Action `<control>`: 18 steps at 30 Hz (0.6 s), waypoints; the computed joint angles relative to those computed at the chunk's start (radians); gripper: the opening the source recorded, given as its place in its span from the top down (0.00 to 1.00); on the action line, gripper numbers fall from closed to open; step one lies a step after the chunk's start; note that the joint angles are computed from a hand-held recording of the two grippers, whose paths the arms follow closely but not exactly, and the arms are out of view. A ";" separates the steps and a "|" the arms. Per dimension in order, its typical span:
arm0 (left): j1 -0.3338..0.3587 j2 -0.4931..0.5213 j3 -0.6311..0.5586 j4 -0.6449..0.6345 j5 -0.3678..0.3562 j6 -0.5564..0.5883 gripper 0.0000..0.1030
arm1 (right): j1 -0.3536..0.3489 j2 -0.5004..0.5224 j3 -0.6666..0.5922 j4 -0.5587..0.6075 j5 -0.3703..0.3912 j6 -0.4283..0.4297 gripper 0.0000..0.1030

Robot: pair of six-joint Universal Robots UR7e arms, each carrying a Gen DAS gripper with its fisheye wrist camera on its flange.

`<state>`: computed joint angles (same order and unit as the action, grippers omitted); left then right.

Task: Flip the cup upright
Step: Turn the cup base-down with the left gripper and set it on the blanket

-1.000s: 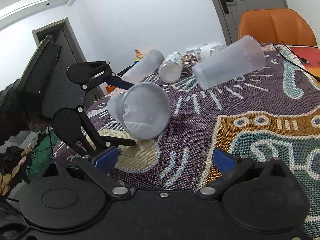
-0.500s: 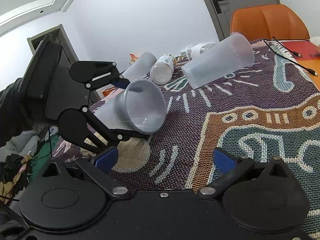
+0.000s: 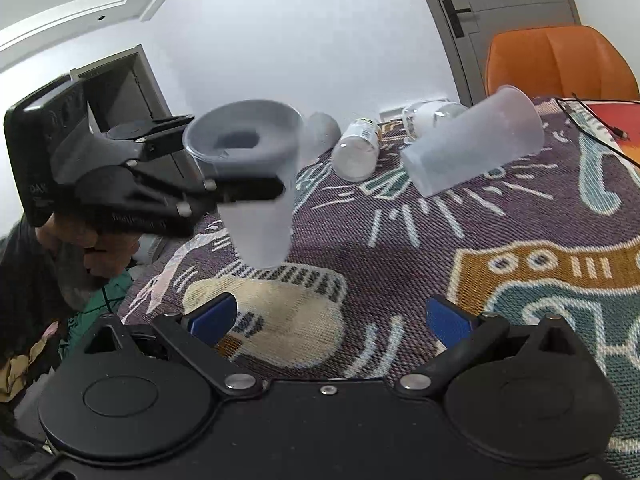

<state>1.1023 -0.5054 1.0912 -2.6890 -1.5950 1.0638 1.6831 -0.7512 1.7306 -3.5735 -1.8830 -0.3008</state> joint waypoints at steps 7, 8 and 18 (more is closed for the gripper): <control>0.042 -0.001 0.014 -0.137 -0.102 -0.286 0.26 | 0.015 0.022 -0.049 0.033 -0.004 0.002 0.00; 0.045 -0.004 0.019 -0.136 -0.106 -0.306 0.26 | 0.017 0.026 -0.058 0.040 -0.005 0.001 0.00; 0.070 -0.036 0.089 -0.173 -0.109 -0.380 0.24 | 0.028 0.051 -0.099 0.085 -0.014 -0.002 0.00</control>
<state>1.1726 -0.5412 1.1803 -2.8621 -1.7044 0.6833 1.7113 -0.7006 1.6319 -3.4889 -1.8972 -0.3029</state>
